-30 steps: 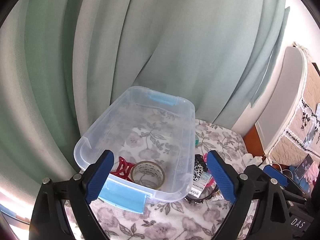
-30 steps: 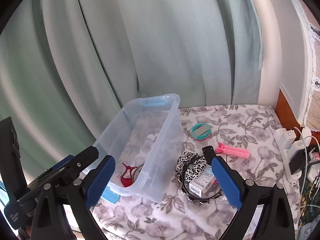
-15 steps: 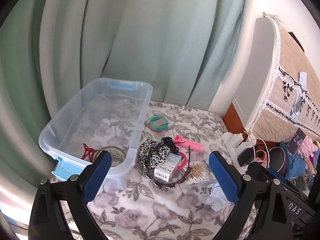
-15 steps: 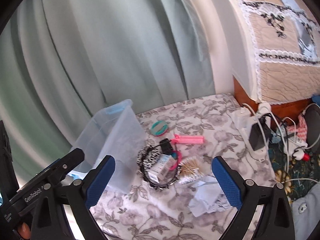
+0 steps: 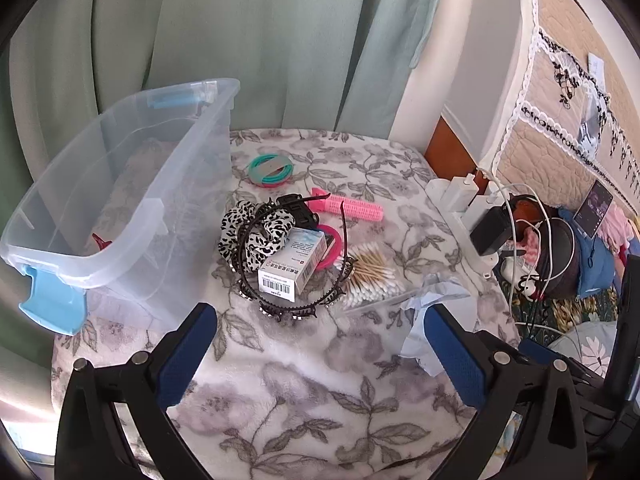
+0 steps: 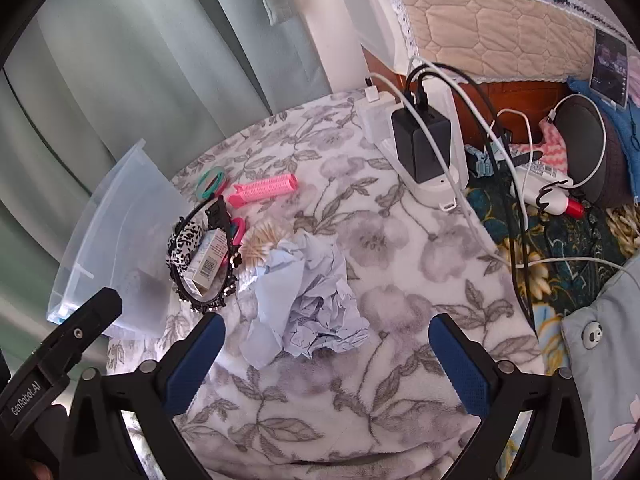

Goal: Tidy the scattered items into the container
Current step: 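Withdraw both tools from the container back toward the remaining items, then reach the left tool to the black headband while the right tool reaches the crumpled paper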

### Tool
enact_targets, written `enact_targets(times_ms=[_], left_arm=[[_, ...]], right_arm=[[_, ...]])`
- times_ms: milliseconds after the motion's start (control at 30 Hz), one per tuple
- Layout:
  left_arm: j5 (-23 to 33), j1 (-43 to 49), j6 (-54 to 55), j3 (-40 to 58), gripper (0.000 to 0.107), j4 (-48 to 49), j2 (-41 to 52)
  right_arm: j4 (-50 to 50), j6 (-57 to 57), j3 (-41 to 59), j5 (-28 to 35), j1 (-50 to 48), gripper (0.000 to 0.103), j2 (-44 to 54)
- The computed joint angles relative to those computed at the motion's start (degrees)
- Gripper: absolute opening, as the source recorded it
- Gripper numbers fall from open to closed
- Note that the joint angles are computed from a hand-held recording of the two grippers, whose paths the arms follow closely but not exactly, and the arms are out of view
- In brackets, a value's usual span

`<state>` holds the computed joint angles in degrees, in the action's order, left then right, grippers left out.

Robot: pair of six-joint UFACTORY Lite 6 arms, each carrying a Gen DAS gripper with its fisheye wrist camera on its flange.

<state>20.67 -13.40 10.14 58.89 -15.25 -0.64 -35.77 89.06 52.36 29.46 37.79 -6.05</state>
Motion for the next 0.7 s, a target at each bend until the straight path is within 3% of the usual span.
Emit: enact_targets(times_ms=[267, 500, 700], left_arm=[[0.8, 1.2, 8.9, 1.0, 0.103, -7.0, 4.9], [0.2, -0.3, 3.0, 2.2, 0.103, 1.1, 9.4], [0.2, 0.4, 2.1, 4.2, 0.103, 2.1, 12.8]], right_arm=[[-1.8, 1.9, -1.2, -4.8, -1.8, 0.103, 3.9], [4.7, -4.6, -0.9, -9.8, -4.6, 0.103, 8.1], [12.5, -12.1, -1.6, -13.3, -7.7, 0.103, 9.2]])
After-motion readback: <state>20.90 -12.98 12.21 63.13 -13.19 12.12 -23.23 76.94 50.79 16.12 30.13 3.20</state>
